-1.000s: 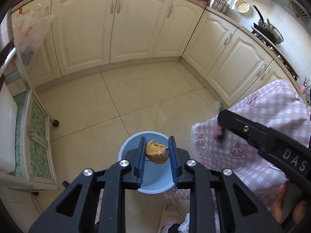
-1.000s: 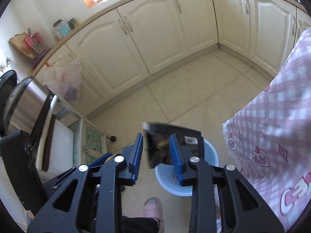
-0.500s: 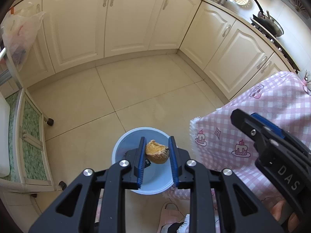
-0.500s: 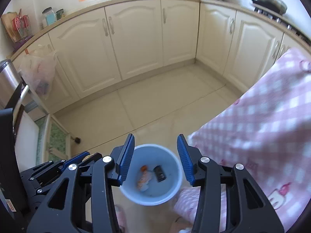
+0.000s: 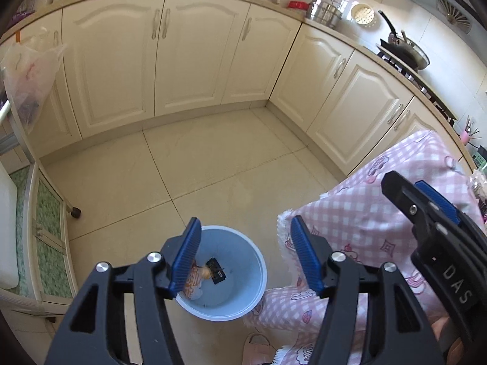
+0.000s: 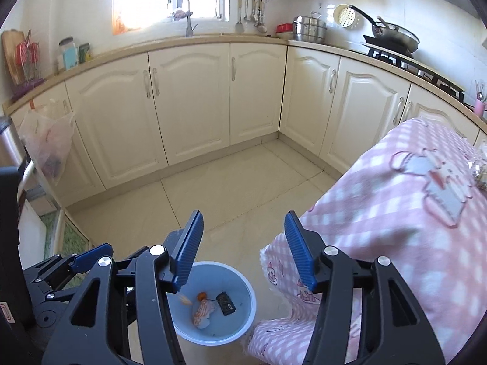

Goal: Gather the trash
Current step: 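Open both tools over the blue bin, dropping the crust and dark wrapper, then grasp the green snack wrapper with the left tool while the right tool grasps the yellow-pink packet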

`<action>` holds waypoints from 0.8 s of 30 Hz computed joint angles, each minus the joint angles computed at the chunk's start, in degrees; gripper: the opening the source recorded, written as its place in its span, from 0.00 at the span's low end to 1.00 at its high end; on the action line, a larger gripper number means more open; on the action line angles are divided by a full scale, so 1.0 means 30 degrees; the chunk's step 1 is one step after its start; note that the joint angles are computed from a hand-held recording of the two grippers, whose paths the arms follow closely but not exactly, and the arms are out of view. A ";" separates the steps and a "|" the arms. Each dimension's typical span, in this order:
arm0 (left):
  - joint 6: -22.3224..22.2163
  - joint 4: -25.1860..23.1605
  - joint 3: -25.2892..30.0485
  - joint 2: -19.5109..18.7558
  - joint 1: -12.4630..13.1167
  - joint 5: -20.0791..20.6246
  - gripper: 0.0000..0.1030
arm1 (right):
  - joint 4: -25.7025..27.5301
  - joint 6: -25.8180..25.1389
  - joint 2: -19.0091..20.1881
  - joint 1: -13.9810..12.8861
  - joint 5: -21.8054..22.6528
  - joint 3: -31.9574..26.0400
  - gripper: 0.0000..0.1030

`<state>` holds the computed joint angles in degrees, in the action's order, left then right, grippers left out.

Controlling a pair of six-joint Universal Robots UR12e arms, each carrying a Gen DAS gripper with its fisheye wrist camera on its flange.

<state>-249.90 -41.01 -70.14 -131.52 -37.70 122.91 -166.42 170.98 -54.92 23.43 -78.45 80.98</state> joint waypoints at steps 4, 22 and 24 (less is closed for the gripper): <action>0.0129 -0.0096 0.0311 0.0149 -0.0296 0.0721 0.58 | -0.0474 0.0035 -0.0483 -0.0093 -0.0159 0.0450 0.52; 0.4615 -0.0767 0.6898 -0.2180 -0.2402 0.3265 0.60 | -0.3691 0.1714 -0.4354 -0.2657 0.0001 0.4345 0.55; 0.5536 -0.0979 0.8395 -0.2960 -0.2541 0.2873 0.60 | -0.3897 0.1985 -0.4727 -0.3175 -0.0501 0.4786 0.56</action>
